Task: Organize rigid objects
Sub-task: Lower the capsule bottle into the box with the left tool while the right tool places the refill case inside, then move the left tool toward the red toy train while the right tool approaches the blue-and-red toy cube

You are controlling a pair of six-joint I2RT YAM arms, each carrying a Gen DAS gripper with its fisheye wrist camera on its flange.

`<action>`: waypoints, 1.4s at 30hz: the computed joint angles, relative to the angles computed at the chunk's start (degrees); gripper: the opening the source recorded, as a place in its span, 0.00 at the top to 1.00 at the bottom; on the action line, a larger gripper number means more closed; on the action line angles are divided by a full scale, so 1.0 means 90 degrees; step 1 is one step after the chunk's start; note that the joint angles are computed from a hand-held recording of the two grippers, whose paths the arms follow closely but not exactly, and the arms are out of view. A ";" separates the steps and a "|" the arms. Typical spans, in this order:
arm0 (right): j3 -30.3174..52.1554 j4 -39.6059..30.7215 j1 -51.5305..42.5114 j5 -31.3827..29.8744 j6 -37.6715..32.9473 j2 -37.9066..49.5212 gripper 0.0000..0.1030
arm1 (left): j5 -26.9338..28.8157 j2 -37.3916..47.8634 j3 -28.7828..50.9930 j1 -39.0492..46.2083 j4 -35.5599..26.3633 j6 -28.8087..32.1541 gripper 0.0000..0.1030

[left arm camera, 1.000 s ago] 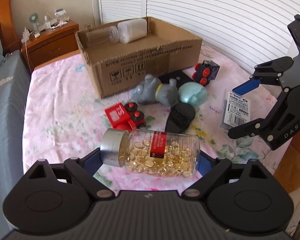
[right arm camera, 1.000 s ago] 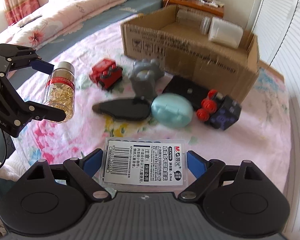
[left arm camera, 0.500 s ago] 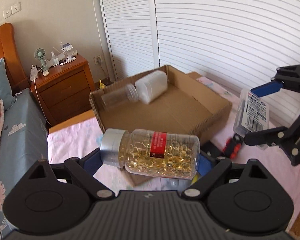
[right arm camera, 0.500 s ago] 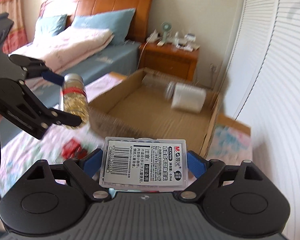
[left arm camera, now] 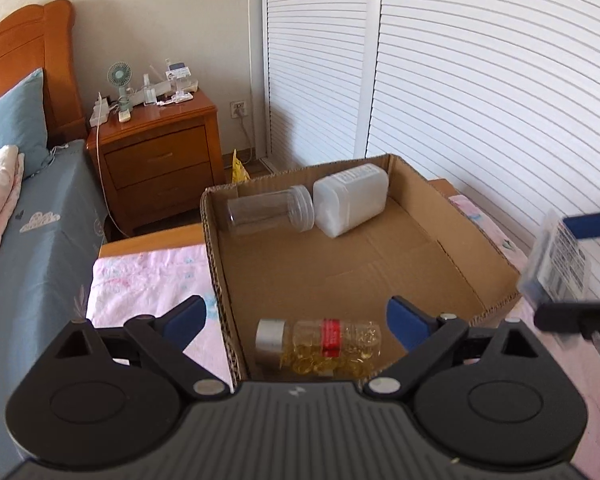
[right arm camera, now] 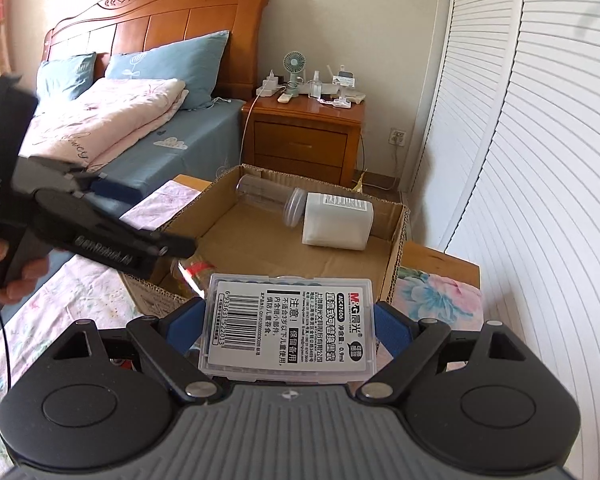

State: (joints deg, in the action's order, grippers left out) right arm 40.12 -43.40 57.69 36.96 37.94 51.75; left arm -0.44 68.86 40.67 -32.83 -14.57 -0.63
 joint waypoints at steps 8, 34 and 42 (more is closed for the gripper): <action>-0.0054 0.0606 -0.0736 -0.0550 -0.0427 0.0220 0.11 | -0.0345 -0.1649 -0.0892 -0.0397 -0.0856 -0.0091 0.02; 0.0669 0.1518 -0.2327 -0.1003 -0.0611 0.2138 0.00 | -0.0507 -0.3808 -0.1734 -0.0264 -0.2090 -0.0416 0.02; 0.0298 0.0623 -0.1463 -0.0384 0.0709 0.1547 0.00 | -0.0915 -0.3853 -0.1777 -0.0907 -0.2310 -0.0607 0.02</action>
State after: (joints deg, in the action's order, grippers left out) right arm 42.80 -37.79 44.52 33.51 44.32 65.67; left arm -8.67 34.18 24.68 -41.00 -35.36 -6.09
